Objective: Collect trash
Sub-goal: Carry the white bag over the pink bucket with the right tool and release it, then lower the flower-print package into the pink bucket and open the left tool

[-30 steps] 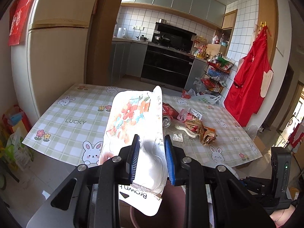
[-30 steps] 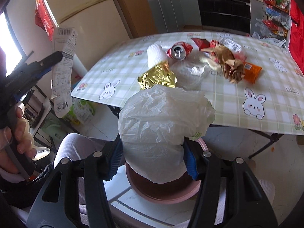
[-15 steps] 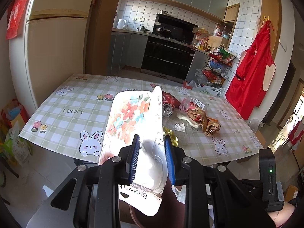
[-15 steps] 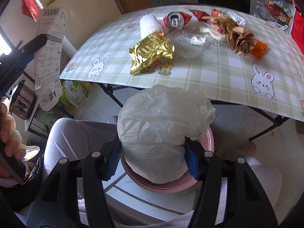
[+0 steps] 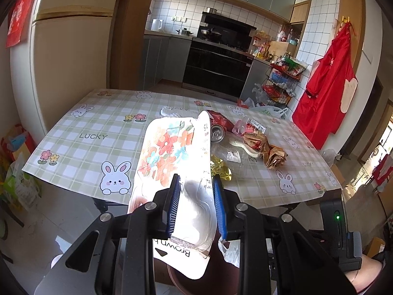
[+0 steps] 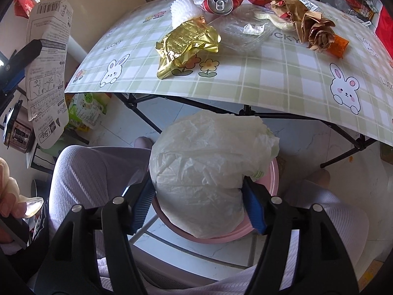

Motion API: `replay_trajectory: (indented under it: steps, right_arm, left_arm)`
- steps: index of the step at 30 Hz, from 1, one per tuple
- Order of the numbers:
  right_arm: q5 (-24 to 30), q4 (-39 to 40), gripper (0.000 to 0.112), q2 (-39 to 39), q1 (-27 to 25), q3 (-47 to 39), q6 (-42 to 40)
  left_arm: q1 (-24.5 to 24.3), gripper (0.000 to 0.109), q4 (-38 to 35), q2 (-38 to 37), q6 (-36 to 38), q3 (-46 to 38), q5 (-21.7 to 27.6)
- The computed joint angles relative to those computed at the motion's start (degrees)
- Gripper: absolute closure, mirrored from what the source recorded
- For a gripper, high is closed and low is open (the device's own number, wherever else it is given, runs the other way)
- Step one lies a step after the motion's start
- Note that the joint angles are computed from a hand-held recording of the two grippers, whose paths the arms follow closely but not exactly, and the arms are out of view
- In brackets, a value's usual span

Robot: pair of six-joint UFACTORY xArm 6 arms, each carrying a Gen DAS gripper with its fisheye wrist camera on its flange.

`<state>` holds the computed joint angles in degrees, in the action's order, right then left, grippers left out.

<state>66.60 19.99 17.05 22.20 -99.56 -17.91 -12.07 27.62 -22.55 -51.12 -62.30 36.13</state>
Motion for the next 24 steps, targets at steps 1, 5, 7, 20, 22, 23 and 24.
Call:
replay_trajectory:
  steps: [1,5,7,20,22,23,24]
  right_arm:
    - [0.0,-0.1,0.044,0.1,0.0,-0.2,0.1]
    - [-0.4,-0.4,0.037,0.2,0.1,-0.5,0.4]
    - [-0.9,-0.3,0.032,0.0,0.1,-0.4,0.7]
    - [-7.9,-2.4,0.016,-0.8,-1.4,-4.8,3.0]
    - [-8.8,-3.1,0.016,-0.7,-2.1,-5.9,3.7]
    - [-9.1,-3.3,0.016,-0.6,-2.3,-6.6,4.1]
    - [-9.4,-3.4,0.016,-0.4,-2.6,-7.3,4.6]
  left_arm:
    - [-0.1,0.082,-0.1,0.0,0.1,-0.1,0.0]
    - [-0.2,0.082,-1.1,0.2,1.0,0.0,-0.1]
    - [-0.4,0.082,-1.5,0.2,1.3,0.1,-0.2]
    - [-2.0,0.082,-12.0,2.5,8.0,-0.3,-2.0]
    - [-2.4,0.082,-15.5,3.5,10.1,-0.6,-2.0]
    - [-2.5,0.082,-17.6,3.9,11.6,-0.6,-2.1]
    - [-2.7,0.082,-19.4,4.3,13.1,-0.7,-2.0]
